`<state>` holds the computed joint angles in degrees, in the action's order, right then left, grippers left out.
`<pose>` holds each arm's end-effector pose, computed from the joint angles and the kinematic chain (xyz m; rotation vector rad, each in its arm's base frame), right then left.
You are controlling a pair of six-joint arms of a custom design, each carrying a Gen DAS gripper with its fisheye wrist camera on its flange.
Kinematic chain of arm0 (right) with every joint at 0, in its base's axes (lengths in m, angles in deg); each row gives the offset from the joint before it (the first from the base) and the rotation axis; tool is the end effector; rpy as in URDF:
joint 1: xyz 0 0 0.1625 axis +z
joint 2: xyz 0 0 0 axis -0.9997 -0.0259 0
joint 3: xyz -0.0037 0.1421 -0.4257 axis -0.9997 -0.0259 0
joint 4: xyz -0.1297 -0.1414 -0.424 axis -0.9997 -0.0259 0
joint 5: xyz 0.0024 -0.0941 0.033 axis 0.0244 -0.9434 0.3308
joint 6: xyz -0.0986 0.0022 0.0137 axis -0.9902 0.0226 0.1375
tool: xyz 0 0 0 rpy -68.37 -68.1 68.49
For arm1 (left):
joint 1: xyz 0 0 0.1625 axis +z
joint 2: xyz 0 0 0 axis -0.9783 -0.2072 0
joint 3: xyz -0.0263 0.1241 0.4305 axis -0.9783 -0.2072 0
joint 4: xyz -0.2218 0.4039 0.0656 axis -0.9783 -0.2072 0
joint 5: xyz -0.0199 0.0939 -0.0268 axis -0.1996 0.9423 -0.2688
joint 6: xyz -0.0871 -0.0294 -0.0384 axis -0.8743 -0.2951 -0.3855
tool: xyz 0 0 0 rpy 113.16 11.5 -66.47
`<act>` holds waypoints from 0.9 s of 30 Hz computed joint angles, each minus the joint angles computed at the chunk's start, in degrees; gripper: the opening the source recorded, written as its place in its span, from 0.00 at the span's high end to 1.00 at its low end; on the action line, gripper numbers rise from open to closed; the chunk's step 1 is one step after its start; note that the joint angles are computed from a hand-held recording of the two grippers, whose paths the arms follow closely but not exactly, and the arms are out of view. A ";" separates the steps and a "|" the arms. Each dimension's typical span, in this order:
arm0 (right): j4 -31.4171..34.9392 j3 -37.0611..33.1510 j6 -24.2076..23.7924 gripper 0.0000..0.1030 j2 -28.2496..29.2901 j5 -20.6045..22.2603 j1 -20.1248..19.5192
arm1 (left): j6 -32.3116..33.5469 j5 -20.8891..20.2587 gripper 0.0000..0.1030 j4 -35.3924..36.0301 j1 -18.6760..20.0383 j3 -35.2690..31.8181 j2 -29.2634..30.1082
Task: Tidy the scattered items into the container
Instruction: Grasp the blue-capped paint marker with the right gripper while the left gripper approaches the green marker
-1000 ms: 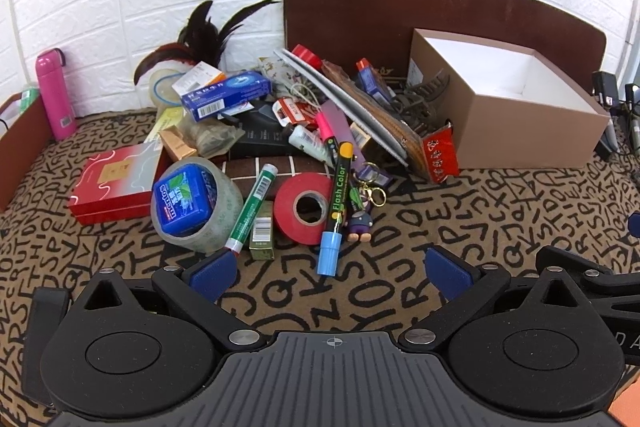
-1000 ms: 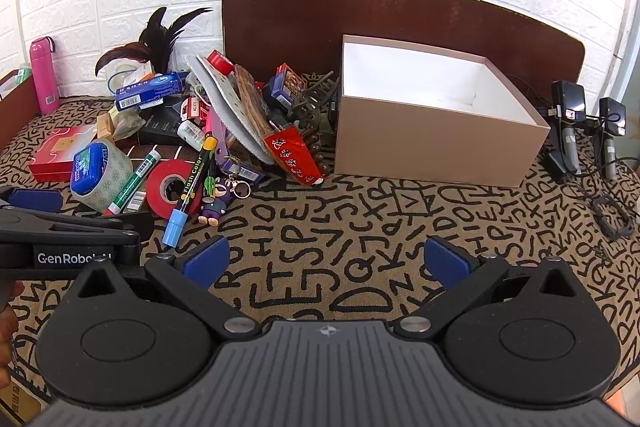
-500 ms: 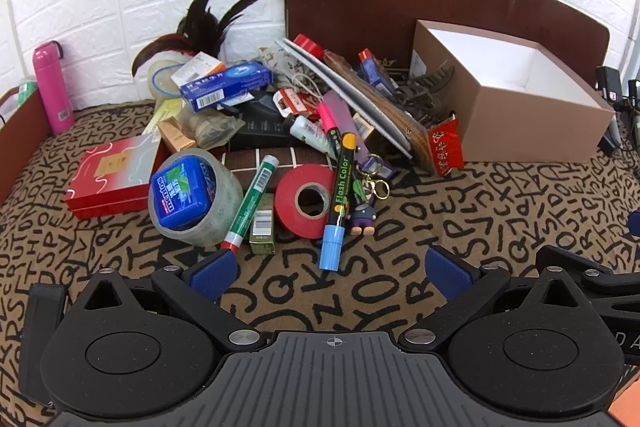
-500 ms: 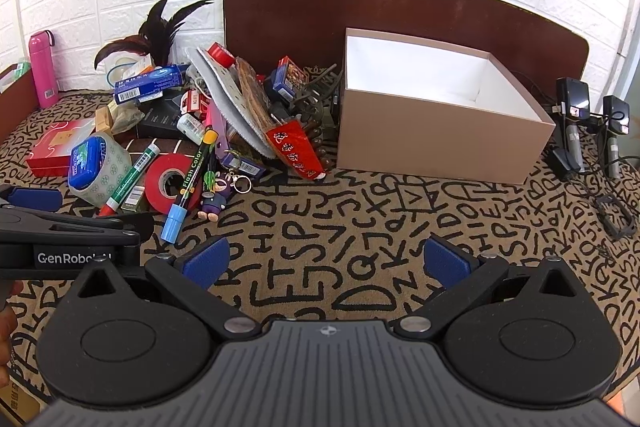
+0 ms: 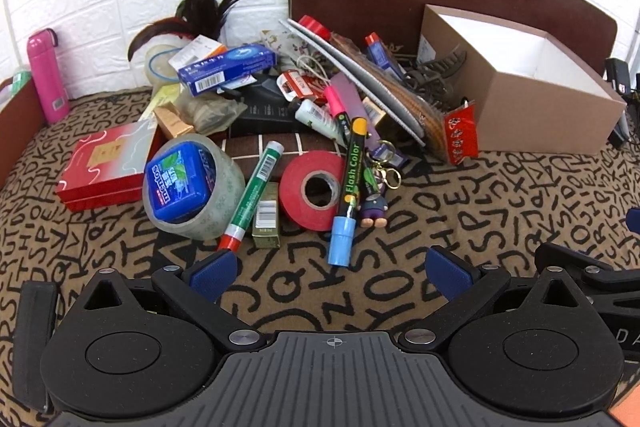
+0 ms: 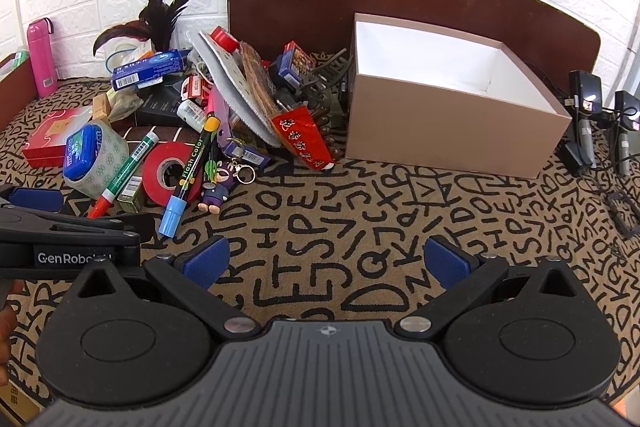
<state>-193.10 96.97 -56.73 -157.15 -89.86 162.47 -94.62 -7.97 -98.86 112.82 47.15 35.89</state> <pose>-0.0160 -0.4865 0.3021 0.7138 -2.2295 0.8659 -0.3466 -0.5064 -0.0448 0.4139 2.2268 -0.8930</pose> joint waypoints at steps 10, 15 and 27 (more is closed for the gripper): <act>-12.27 -1.05 -5.43 0.00 8.04 3.70 -0.70 | -1.58 -4.53 0.00 -2.64 5.30 1.37 -1.97; -3.47 -3.68 -2.55 0.01 8.92 5.16 -1.27 | 5.44 -6.06 0.00 -11.73 6.87 1.64 -1.24; 9.08 -6.50 -3.95 0.21 12.86 8.79 0.40 | 11.92 -9.68 0.26 -17.97 11.23 0.11 -0.21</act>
<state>-184.02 90.46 -60.68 -144.29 -81.06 162.87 -82.70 -17.65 -116.83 124.05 47.26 35.68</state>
